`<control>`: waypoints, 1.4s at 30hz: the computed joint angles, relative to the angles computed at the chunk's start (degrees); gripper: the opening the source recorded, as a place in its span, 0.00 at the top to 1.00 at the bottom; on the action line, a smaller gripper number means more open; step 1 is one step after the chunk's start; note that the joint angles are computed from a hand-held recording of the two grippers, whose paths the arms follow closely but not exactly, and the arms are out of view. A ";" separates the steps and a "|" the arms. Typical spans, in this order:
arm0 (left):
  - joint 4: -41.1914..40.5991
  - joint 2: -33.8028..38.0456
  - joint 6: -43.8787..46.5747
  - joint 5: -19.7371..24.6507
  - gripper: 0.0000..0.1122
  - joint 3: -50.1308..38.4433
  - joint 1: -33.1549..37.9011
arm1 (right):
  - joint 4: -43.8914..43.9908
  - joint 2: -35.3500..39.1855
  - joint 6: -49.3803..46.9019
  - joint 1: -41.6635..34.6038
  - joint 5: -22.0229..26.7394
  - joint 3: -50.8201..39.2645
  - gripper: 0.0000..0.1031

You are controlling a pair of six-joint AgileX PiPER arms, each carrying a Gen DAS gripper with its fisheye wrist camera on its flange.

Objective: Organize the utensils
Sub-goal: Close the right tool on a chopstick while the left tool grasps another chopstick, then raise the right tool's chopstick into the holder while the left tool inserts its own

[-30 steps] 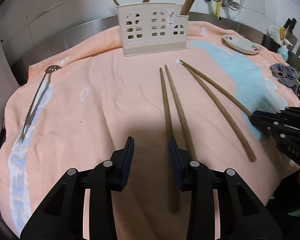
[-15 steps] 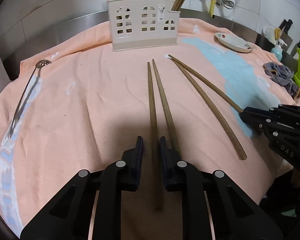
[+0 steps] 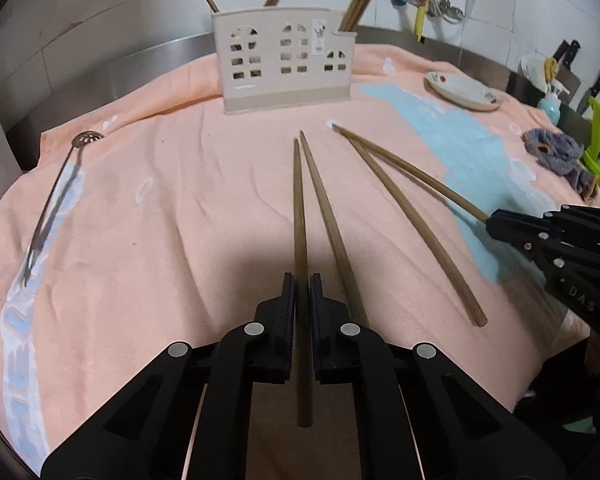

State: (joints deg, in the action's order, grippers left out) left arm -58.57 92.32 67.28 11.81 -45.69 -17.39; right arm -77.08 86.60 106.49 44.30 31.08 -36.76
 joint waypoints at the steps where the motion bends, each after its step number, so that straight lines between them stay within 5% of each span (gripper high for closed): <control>1: -0.23 -0.70 0.34 1.03 0.95 -0.37 0.90 | 0.37 -0.79 -0.76 0.09 0.21 -0.08 0.94; 13: -6.38 -3.86 5.61 12.97 0.95 -9.45 8.86 | 9.89 -9.39 -23.69 -4.00 0.50 -10.85 0.94; 22: -4.16 -0.02 1.87 20.14 0.95 -19.60 11.71 | 34.57 -6.21 -57.79 -12.86 -2.66 -26.74 0.94; 31: 3.76 5.83 -7.95 24.59 0.95 -34.69 11.25 | 56.21 1.94 -87.11 -21.32 6.84 -51.92 0.94; 42: 11.74 12.43 -18.31 28.53 0.95 -56.16 10.54 | 58.53 11.97 -94.63 -26.06 17.11 -73.41 0.94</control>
State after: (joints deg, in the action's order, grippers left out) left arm -46.83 104.74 48.97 40.34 -101.85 -6.84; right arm -18.55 98.56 11.86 18.24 48.19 -110.18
